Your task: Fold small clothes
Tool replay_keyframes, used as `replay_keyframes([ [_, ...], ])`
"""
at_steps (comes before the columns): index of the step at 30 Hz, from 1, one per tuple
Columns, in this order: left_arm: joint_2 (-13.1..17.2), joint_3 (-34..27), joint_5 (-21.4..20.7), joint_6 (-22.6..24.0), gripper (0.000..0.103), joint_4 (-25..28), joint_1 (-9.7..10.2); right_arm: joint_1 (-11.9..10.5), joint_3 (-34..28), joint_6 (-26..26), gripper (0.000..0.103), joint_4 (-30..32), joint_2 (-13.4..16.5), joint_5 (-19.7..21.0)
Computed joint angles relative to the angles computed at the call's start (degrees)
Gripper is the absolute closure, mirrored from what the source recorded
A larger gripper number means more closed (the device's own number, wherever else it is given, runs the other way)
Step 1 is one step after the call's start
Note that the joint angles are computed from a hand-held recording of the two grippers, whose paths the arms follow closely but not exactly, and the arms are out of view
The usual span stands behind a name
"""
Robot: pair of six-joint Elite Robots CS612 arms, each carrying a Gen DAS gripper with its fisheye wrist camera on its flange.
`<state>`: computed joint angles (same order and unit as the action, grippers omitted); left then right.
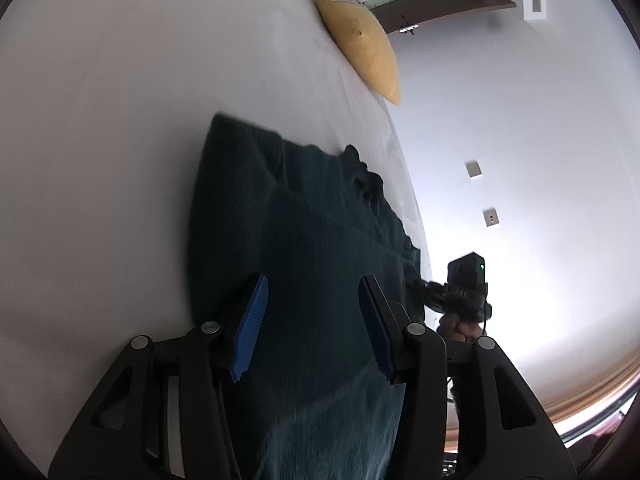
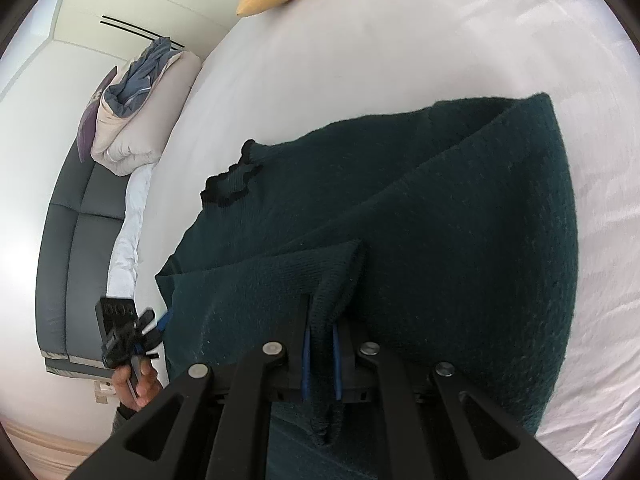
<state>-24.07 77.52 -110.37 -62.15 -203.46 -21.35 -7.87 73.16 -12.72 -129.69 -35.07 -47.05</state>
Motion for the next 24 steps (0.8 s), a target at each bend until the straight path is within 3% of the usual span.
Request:
replay_keyframes([
  [3,-1.22,2.93,0.77,-0.1,0.057,-1.73,-0.59,-0.17,0.04,0.47,0.095,0.43,-0.02,0.54],
  [8,-3.19,6.15,2.4,2.48,0.057,-0.13,-1.74,-0.45,0.82,-0.18,0.09,2.42,-0.97,0.66],
  [14,-3.89,6.47,3.82,4.31,0.057,2.73,-2.28,-0.19,2.34,-2.06,0.093,0.72,-2.07,-2.37],
  [19,-3.89,6.65,3.73,4.04,0.057,2.59,-2.32,0.16,2.81,-0.38,0.095,-2.32,-2.16,-4.28],
  [24,-4.35,7.95,4.11,3.31,0.057,1.0,-2.54,-0.65,2.96,1.48,0.095,-2.51,-1.55,-1.14],
])
